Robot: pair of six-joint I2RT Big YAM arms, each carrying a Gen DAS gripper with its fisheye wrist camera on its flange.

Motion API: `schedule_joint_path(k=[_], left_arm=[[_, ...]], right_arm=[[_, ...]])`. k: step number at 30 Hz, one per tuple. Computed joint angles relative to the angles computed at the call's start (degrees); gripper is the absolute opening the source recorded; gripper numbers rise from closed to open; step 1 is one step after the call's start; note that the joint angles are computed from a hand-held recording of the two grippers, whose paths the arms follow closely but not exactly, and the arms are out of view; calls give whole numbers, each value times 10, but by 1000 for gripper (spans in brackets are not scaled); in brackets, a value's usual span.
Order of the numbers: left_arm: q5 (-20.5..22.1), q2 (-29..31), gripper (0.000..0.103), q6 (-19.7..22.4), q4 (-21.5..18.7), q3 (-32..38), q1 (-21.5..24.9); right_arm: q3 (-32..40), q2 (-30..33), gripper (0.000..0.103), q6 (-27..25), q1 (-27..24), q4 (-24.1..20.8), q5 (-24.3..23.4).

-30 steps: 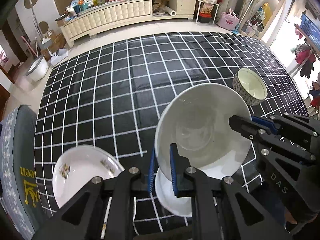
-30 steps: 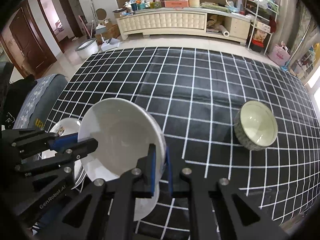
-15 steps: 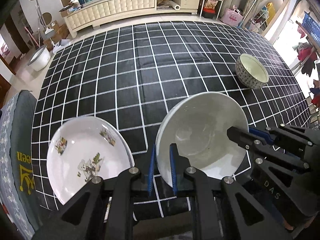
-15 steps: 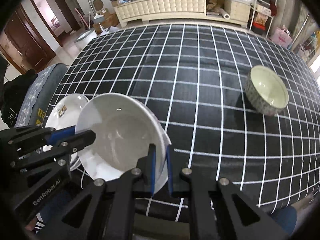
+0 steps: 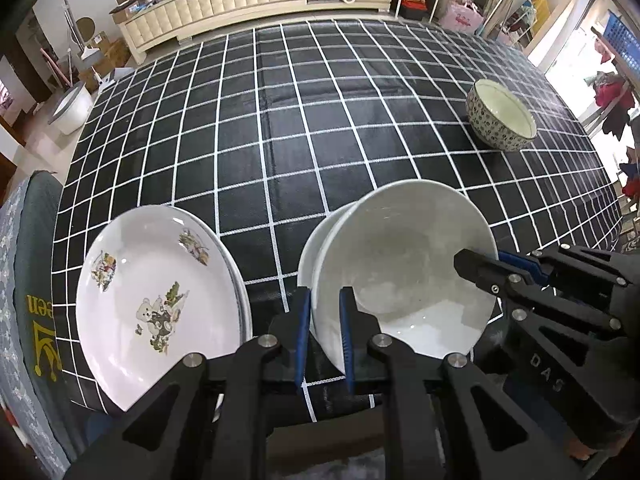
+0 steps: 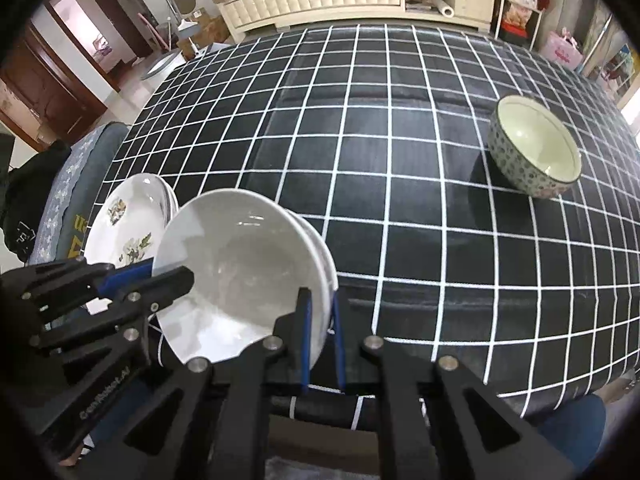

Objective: Organize plates and bowls

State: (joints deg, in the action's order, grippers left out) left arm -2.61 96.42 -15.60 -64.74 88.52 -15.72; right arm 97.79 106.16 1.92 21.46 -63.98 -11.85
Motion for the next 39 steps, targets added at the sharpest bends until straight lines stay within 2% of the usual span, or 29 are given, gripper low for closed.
schedule_joint_path(k=[4, 7, 8, 17, 27, 39], left_arm=[[6, 4, 12, -3, 3, -2, 3], [22, 0, 13, -1, 11, -7, 7], [20, 0, 14, 1, 11, -7, 7], [-4, -9, 14, 24, 27, 1, 8], [-2, -17, 14, 15, 34, 14, 10], [-7, -15, 21, 10, 42, 56, -27]], right_arm=[[1, 3, 14, -14, 3, -8, 11], [-6, -10, 14, -44, 15, 12, 62], [-5, -12, 14, -47, 16, 15, 63], [28, 8, 14, -26, -6, 0, 10], [21, -19, 14, -13, -22, 15, -4], [21, -53, 15, -14, -50, 42, 4]])
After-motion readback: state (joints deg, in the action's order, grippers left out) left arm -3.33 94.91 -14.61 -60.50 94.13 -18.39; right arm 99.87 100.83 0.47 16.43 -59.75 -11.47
